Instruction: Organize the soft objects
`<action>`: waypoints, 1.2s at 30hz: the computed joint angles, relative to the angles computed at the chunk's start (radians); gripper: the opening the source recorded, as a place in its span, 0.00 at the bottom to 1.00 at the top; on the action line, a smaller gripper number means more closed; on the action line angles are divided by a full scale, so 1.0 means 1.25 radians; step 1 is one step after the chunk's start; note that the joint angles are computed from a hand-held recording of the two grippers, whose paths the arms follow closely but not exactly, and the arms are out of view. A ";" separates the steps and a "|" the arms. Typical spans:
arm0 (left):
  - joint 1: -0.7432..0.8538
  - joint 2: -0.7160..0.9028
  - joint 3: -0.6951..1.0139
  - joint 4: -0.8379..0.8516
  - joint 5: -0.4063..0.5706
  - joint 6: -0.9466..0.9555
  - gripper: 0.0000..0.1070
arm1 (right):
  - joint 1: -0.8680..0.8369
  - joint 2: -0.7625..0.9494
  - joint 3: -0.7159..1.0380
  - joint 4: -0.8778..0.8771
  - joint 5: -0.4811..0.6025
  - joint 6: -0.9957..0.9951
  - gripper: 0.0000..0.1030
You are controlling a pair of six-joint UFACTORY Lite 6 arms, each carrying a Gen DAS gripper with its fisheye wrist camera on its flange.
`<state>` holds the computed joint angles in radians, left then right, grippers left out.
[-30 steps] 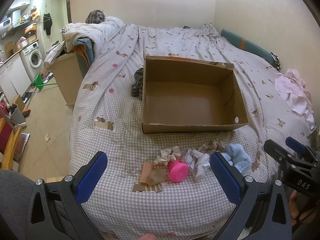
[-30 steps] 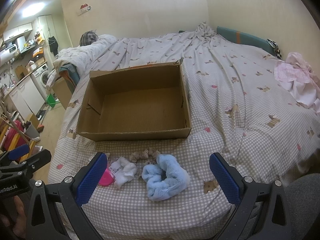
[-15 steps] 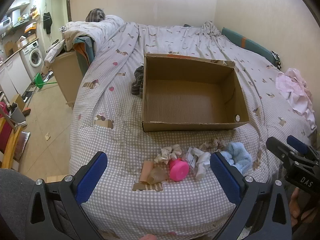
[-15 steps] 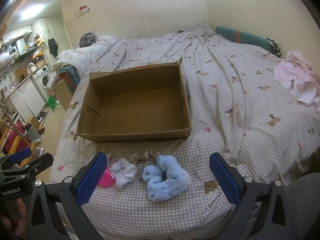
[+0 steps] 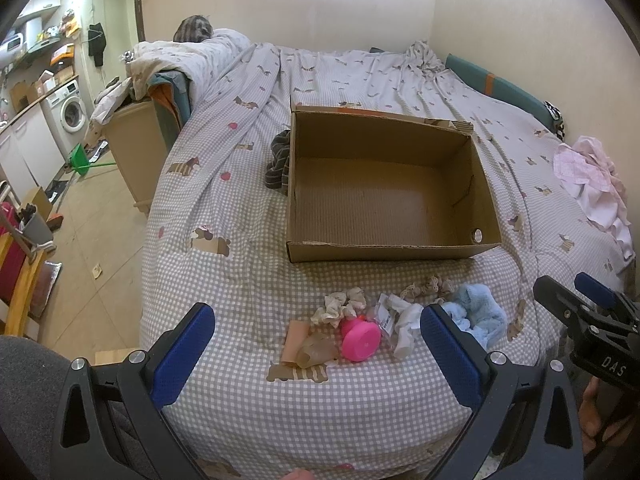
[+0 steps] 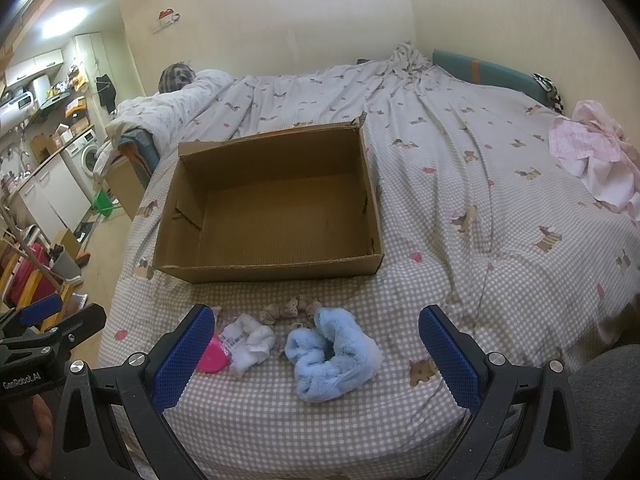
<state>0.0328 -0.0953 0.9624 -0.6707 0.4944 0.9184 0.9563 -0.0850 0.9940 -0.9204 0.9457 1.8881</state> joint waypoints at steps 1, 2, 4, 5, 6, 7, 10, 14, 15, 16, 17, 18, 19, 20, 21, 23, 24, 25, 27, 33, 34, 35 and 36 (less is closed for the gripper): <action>0.000 0.000 0.000 -0.001 0.000 0.001 0.96 | 0.002 -0.003 -0.004 -0.002 -0.001 0.004 1.00; 0.002 0.000 -0.002 -0.005 0.001 0.005 0.96 | 0.005 -0.004 -0.005 -0.004 -0.003 0.007 1.00; 0.000 0.000 -0.001 -0.003 -0.001 0.005 0.96 | 0.005 -0.004 -0.007 -0.004 -0.007 0.008 1.00; 0.001 0.000 -0.001 -0.003 -0.002 0.006 0.96 | 0.005 -0.003 -0.007 -0.006 -0.008 0.009 1.00; -0.003 0.003 0.004 0.004 -0.002 -0.003 0.96 | 0.005 -0.003 -0.008 -0.006 -0.009 0.010 1.00; -0.002 0.004 0.005 0.004 0.000 -0.001 0.96 | 0.005 -0.003 -0.007 -0.005 -0.009 0.009 1.00; 0.000 0.011 0.008 0.003 -0.001 0.002 0.96 | 0.004 -0.002 -0.005 -0.003 -0.009 0.007 1.00; -0.003 0.009 0.004 0.007 -0.004 -0.005 0.96 | 0.005 -0.004 -0.006 -0.002 -0.012 0.006 1.00; -0.006 0.010 0.005 0.013 -0.005 -0.014 0.96 | 0.005 -0.003 -0.005 -0.001 -0.012 0.006 1.00; -0.007 0.010 0.005 0.019 -0.006 -0.021 0.96 | 0.004 -0.003 -0.005 0.000 -0.012 0.004 1.00; -0.007 0.012 0.005 0.027 -0.006 -0.030 0.96 | 0.003 -0.002 -0.004 0.001 -0.013 0.003 1.00; -0.008 0.014 0.007 0.033 -0.005 -0.037 0.96 | 0.003 -0.001 -0.004 0.000 -0.012 0.003 1.00; -0.008 0.014 0.007 0.034 -0.005 -0.039 0.96 | 0.004 -0.001 -0.003 0.000 -0.011 0.003 1.00; -0.008 0.013 0.008 0.037 -0.004 -0.044 0.96 | 0.004 0.000 -0.003 0.002 -0.013 0.001 1.00; -0.010 0.013 0.010 0.040 -0.003 -0.048 0.96 | 0.003 0.002 -0.001 0.003 -0.014 0.000 1.00; -0.010 0.013 0.009 0.039 -0.003 -0.046 0.96 | 0.002 0.002 -0.001 0.004 -0.014 -0.002 1.00; -0.011 0.015 0.013 0.044 -0.002 -0.051 0.96 | 0.002 0.002 -0.001 0.004 -0.014 -0.002 1.00; -0.010 0.015 0.012 0.044 -0.002 -0.049 0.96 | 0.004 0.002 -0.002 0.002 -0.014 0.000 1.00; -0.010 0.014 0.013 0.043 -0.002 -0.051 0.96 | 0.002 0.003 -0.001 0.004 -0.014 -0.002 1.00; -0.011 0.014 0.013 0.048 -0.003 -0.055 0.96 | 0.001 -0.001 -0.003 0.007 -0.020 0.001 1.00; -0.010 0.010 0.012 0.048 -0.007 -0.053 0.96 | -0.006 -0.008 -0.004 0.015 -0.029 -0.007 1.00; -0.008 0.006 0.015 0.047 -0.005 -0.054 0.96 | -0.014 -0.016 -0.004 0.026 -0.041 -0.018 1.00; -0.005 0.004 0.019 0.045 -0.003 -0.054 0.96 | -0.026 -0.027 -0.006 0.039 -0.057 -0.035 1.00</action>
<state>0.0261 -0.0899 0.9856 -0.6143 0.4903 0.8511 0.9234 -0.1193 0.9863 -0.8721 0.8743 1.8441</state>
